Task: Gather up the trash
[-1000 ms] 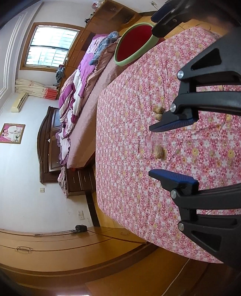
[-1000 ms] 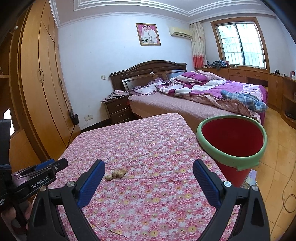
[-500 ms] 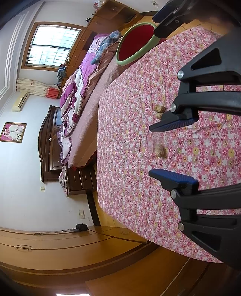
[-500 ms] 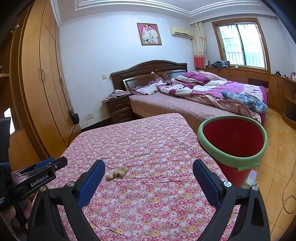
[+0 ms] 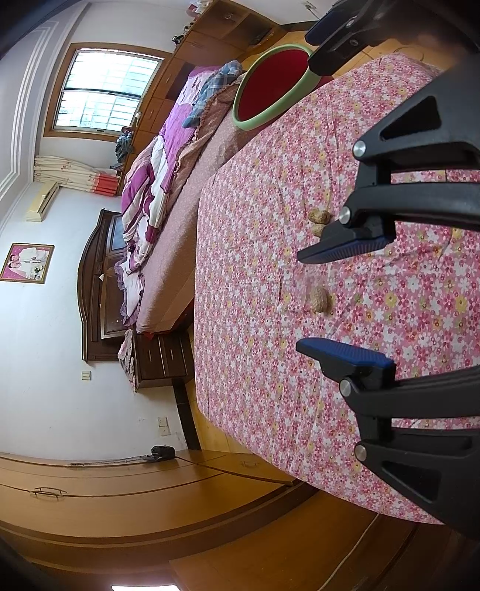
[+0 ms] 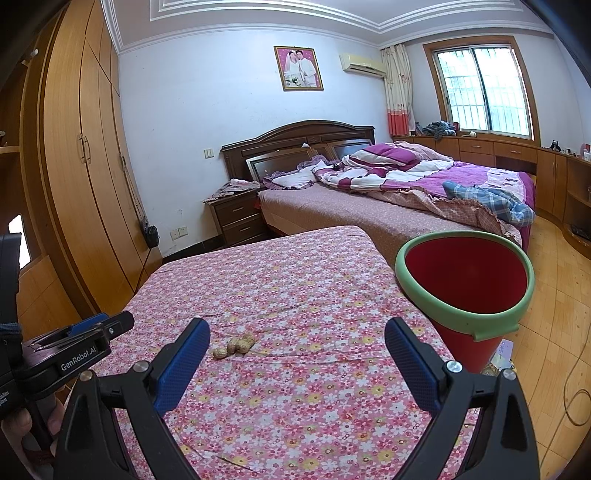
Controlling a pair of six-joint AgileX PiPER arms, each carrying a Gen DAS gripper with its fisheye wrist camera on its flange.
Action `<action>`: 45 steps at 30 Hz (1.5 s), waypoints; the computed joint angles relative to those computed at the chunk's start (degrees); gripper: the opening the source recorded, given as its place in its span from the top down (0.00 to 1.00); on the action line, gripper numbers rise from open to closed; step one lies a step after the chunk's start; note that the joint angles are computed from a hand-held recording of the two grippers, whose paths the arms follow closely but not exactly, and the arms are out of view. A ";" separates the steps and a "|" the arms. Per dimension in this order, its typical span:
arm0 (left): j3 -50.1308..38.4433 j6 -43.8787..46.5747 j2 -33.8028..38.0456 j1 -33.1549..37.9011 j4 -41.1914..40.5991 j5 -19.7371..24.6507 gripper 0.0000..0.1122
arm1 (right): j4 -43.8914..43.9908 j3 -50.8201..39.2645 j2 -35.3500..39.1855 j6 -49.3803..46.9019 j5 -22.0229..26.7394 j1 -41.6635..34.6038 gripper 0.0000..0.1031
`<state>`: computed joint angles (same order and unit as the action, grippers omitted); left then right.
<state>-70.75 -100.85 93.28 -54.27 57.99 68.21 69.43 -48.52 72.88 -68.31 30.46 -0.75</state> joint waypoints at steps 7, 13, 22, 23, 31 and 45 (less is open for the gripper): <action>-0.11 -0.16 0.04 -0.04 -0.05 0.19 0.63 | 0.25 0.04 0.10 -0.32 -0.08 0.02 0.05; -0.06 -0.32 -0.01 -0.07 0.14 0.08 0.63 | -0.42 -0.22 -0.05 0.42 -0.13 0.30 0.05; -0.15 -0.65 0.02 -0.42 0.26 0.60 0.63 | -0.29 -0.10 -0.12 0.32 -0.29 0.43 0.05; -0.26 -0.57 0.03 -0.36 0.24 0.55 0.63 | -0.31 -0.08 -0.16 0.37 -0.28 0.43 0.05; -0.44 -0.52 0.12 -0.36 0.22 0.71 0.63 | -0.14 -0.03 -0.14 0.12 -0.30 0.41 0.05; -0.12 -0.87 -0.03 -0.53 0.41 0.77 0.63 | -0.62 -0.39 -0.46 0.91 -0.64 0.90 0.05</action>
<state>-70.87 -101.72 93.26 -54.80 58.40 68.98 68.81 -48.91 72.42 -67.40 29.82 0.15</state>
